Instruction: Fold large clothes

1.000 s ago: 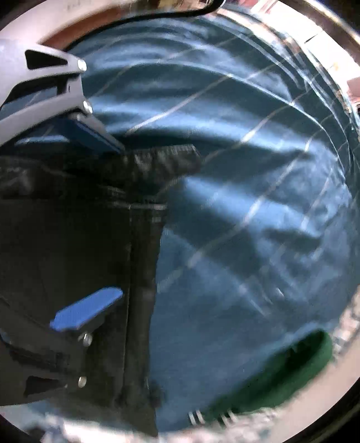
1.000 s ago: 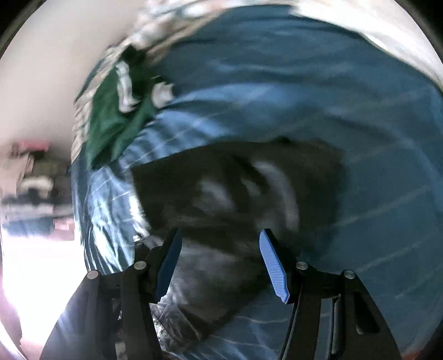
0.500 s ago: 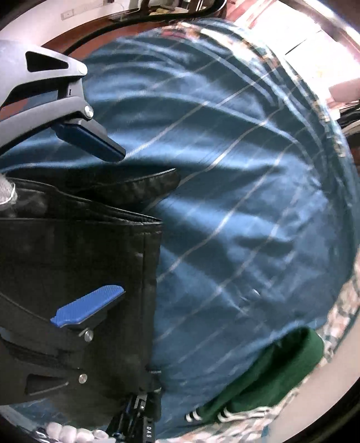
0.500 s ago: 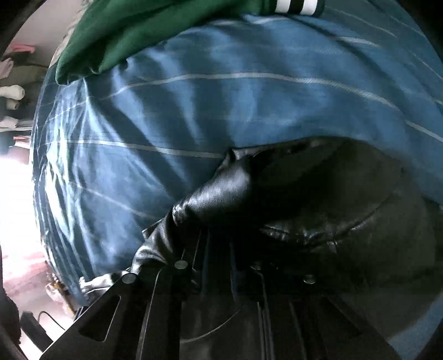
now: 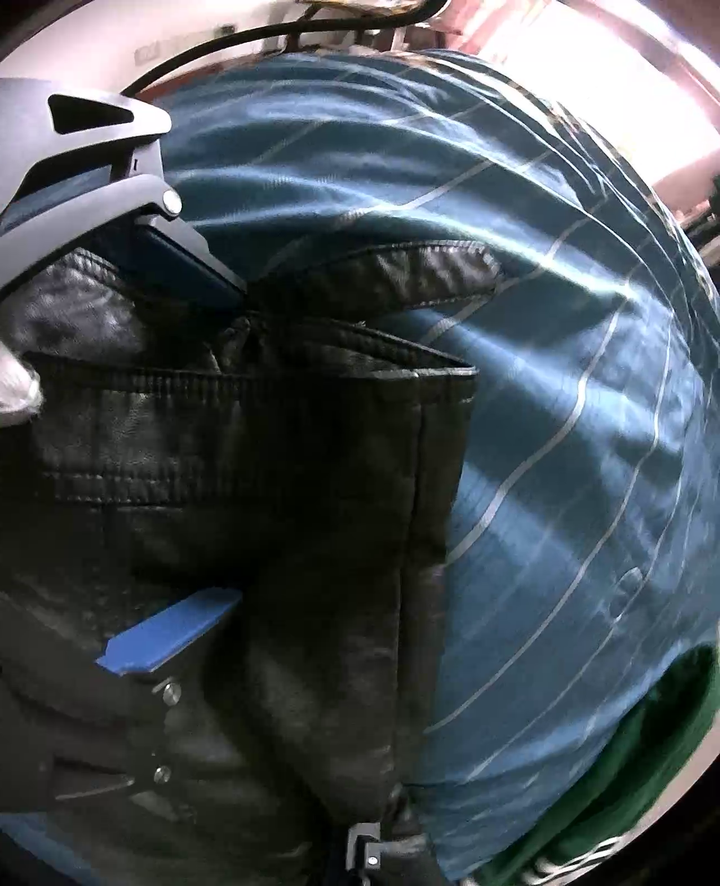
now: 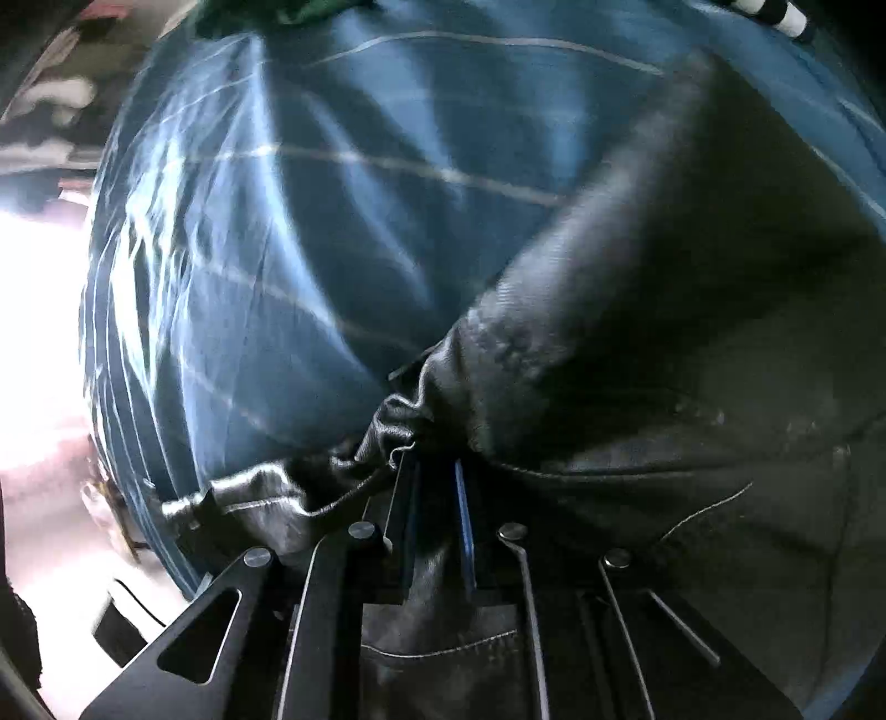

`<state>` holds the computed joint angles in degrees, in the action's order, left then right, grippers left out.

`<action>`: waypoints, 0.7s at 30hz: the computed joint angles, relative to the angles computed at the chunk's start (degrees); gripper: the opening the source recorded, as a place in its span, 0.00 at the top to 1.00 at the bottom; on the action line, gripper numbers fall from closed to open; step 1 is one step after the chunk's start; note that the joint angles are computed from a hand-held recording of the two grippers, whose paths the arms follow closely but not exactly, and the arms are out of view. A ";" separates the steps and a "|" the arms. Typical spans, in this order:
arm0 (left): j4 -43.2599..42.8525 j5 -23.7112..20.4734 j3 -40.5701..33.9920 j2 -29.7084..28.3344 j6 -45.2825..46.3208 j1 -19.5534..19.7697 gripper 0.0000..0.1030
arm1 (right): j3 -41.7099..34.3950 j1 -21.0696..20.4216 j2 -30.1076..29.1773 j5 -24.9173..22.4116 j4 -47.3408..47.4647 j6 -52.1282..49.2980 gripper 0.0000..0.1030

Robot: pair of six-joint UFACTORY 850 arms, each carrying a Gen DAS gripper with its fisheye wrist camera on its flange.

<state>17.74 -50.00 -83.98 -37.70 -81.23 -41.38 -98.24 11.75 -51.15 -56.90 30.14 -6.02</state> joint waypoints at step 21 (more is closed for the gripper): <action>-10.31 -11.64 -43.47 -24.26 20.87 -1.98 0.00 | 39.95 -28.93 22.21 12.31 40.63 -29.63 0.44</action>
<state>7.42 -61.64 -127.44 -61.96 -60.36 -43.36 -58.29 -17.18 -28.94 -44.59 70.77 -35.65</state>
